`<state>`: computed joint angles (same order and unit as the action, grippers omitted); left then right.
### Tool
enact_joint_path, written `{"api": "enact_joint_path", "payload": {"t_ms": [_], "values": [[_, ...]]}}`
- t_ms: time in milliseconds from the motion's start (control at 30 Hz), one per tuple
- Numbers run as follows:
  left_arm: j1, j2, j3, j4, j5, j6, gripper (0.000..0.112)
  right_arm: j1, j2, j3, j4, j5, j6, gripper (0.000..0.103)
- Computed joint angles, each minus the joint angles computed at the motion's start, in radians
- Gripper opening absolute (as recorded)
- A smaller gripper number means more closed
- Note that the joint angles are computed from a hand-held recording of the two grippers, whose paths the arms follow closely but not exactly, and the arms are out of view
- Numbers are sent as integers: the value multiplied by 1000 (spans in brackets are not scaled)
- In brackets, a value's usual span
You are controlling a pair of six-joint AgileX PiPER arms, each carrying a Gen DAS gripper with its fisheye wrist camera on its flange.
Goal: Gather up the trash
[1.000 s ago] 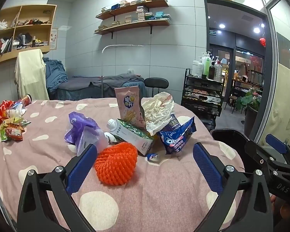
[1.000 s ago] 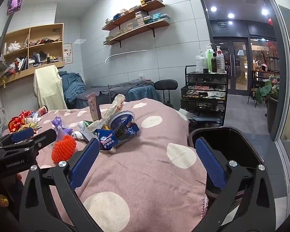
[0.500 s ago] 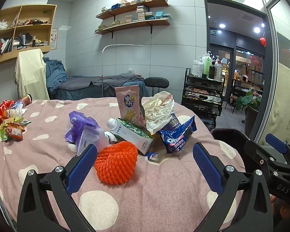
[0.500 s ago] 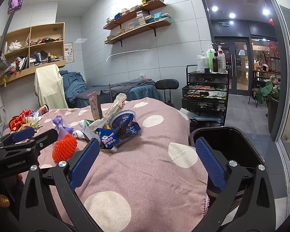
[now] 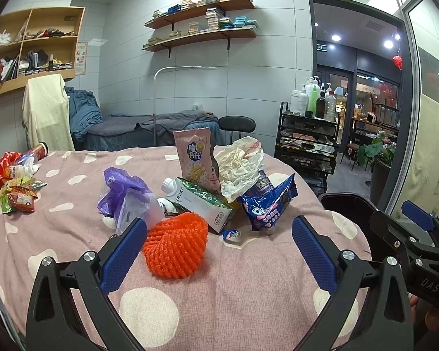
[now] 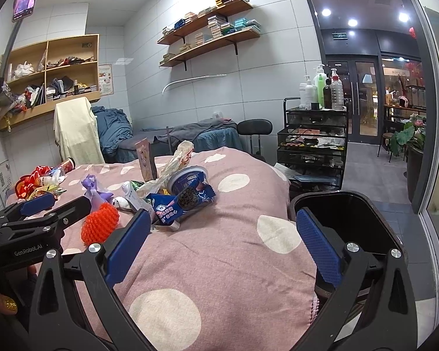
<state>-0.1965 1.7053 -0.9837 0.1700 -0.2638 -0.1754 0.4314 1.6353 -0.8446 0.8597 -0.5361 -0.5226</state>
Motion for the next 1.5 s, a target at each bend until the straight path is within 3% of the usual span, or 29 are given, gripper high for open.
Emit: {"api": "enact_joint_path", "payload": {"t_ms": [1500], "values": [[-2,6,-1,-2,3,4,98,0,15,-12,-6,19,12,98]]}}
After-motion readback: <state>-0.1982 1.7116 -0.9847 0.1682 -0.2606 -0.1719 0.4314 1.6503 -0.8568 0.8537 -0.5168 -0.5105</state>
